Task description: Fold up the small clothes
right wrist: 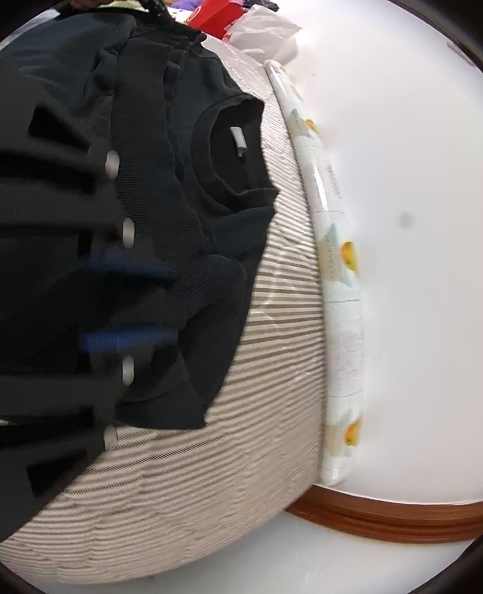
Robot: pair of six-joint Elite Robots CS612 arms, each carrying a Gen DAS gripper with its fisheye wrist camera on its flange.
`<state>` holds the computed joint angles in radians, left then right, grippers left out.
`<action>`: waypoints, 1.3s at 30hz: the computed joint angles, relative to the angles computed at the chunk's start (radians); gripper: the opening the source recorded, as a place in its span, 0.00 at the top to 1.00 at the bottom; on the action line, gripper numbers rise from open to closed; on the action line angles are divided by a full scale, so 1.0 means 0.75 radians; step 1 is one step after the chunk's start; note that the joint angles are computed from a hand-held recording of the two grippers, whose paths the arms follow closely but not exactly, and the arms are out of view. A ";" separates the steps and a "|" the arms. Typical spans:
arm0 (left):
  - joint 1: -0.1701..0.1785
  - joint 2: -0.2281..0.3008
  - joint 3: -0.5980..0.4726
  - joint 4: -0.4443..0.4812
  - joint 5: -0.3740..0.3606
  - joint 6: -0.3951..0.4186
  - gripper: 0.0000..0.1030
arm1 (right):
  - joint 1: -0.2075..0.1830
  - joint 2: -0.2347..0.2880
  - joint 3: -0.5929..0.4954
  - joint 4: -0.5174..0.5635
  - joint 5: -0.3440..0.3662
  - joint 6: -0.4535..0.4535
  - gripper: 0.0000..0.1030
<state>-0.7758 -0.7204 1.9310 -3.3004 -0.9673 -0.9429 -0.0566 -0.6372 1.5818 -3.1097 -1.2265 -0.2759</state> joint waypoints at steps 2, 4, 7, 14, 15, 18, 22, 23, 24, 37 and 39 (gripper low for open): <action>-0.005 -0.001 0.016 -0.069 0.038 -0.037 0.90 | -0.027 -0.011 0.027 -0.079 0.088 0.031 0.90; 0.003 0.007 0.017 -0.151 0.038 -0.046 0.90 | -0.050 -0.016 0.047 -0.182 0.137 0.085 0.90; 0.013 0.018 -0.028 -0.077 0.055 -0.043 0.90 | -0.066 -0.013 0.038 -0.224 0.165 0.137 0.90; 0.036 0.050 -0.098 0.071 0.024 -0.102 0.90 | -0.024 0.048 -0.069 -0.020 0.008 0.080 0.90; 0.039 0.050 -0.099 0.074 0.015 -0.101 0.90 | -0.022 0.050 -0.073 -0.001 -0.001 0.074 0.89; 0.040 0.045 -0.098 0.096 -0.002 -0.104 0.86 | -0.018 0.048 -0.078 0.026 -0.017 0.064 0.85; 0.033 0.027 -0.089 0.135 -0.016 -0.104 0.84 | -0.019 0.022 -0.045 0.045 -0.048 0.032 0.69; 0.030 0.023 -0.085 0.143 -0.018 -0.110 0.84 | -0.016 0.011 -0.025 0.025 -0.080 0.024 0.64; 0.027 0.018 -0.079 0.151 -0.020 -0.117 0.84 | -0.018 -0.003 0.001 0.001 -0.098 0.012 0.59; -0.063 -0.051 0.077 0.135 -0.011 -0.231 0.72 | -0.073 -0.115 0.260 -0.103 -0.202 -0.054 0.54; -0.081 -0.060 0.110 0.121 -0.001 -0.258 0.71 | -0.079 -0.133 0.298 -0.133 -0.205 -0.046 0.54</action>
